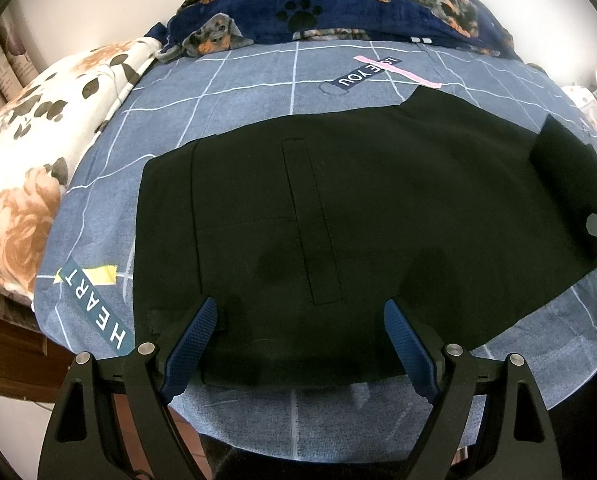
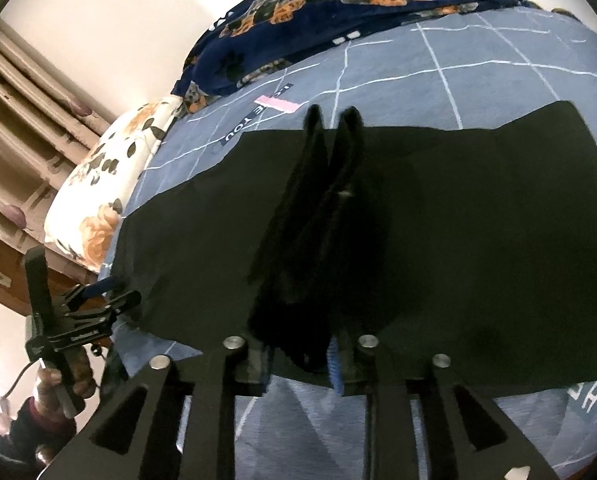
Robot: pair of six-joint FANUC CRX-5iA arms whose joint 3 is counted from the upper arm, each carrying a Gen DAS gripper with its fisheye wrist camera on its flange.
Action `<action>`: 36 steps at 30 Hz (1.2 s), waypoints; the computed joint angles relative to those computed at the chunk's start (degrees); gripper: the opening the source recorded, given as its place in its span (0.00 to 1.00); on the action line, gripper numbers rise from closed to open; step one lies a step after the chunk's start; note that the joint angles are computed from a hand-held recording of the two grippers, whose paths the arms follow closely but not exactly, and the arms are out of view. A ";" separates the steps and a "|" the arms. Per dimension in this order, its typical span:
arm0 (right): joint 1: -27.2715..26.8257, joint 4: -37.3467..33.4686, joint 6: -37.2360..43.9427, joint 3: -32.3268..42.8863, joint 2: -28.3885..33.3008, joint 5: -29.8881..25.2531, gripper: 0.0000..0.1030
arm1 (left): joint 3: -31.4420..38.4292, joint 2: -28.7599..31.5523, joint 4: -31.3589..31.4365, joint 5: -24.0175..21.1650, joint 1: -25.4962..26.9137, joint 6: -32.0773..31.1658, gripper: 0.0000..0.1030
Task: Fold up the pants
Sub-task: 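Open the right gripper and release the pants edge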
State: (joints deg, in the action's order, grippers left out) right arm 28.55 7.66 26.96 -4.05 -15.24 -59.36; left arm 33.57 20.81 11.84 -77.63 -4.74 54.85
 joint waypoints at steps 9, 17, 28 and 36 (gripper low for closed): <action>-0.87 -4.04 2.51 0.42 -0.23 2.36 0.52 | 0.03 0.07 -0.04 -0.16 0.12 -0.11 0.83; -2.47 -8.94 5.46 -0.05 -1.48 6.52 0.60 | 0.05 0.18 -0.10 -0.25 0.18 -0.07 0.83; -5.19 -2.87 -5.62 -8.61 -9.26 17.40 0.58 | -0.06 0.25 0.32 -0.14 0.56 -0.41 0.83; -8.34 -9.82 -6.75 -8.12 -7.81 14.03 0.38 | 0.36 0.31 -0.13 -0.60 0.47 -0.20 0.83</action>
